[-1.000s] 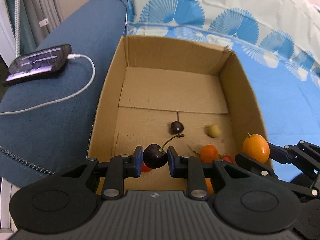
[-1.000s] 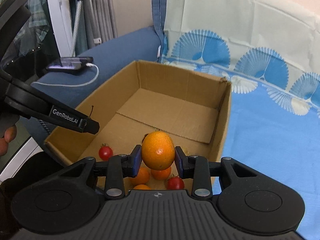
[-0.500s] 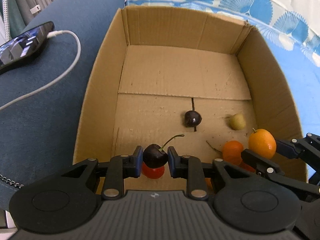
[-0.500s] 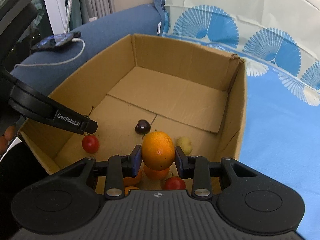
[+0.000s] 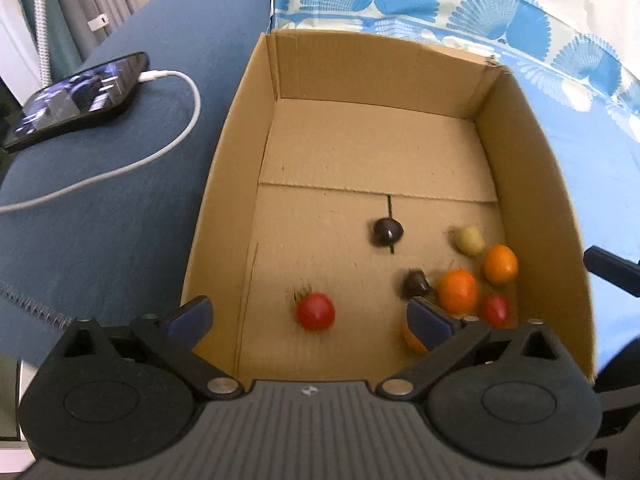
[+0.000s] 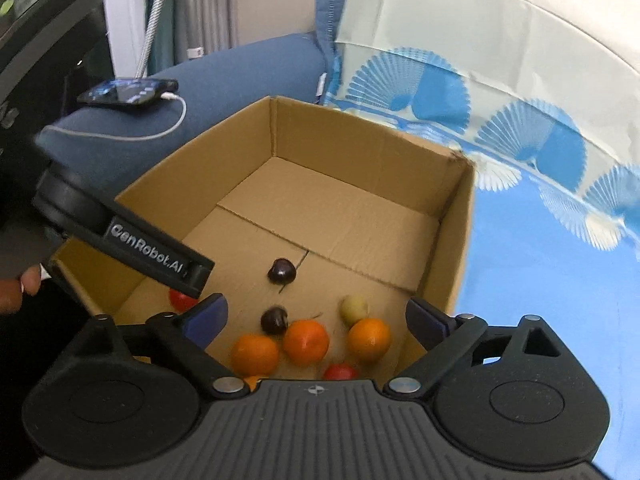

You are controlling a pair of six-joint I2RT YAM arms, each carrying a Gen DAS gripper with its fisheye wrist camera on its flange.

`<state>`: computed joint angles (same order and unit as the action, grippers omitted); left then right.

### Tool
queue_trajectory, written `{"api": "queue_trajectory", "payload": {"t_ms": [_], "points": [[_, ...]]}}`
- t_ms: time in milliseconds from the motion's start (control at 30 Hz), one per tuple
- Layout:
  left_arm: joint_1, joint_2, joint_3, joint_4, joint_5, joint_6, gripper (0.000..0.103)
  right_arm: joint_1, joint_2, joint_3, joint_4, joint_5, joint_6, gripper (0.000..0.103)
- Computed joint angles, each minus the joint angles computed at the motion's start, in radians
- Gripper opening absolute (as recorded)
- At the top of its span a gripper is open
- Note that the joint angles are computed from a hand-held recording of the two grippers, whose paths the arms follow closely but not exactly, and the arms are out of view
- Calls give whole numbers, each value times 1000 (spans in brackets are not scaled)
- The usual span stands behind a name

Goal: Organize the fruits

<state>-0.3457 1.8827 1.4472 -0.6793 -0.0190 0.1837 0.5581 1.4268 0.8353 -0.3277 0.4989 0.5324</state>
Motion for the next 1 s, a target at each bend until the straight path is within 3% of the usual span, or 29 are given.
{"api": "queue_trajectory", "payload": {"t_ms": [233, 467, 700, 1000], "points": [[10, -247, -221, 5, 13, 6, 103, 186, -99, 2, -239, 115, 310, 100], [22, -472, -404, 25, 20, 15, 103, 401, -112, 59, -455, 310, 466, 102], [31, -635, -487, 3, 30, 3, 103, 568, -89, 119, -664, 434, 670, 102], [23, -750, -526, -16, 36, -2, 103, 696, -47, 188, -864, 511, 875, 102]]}}
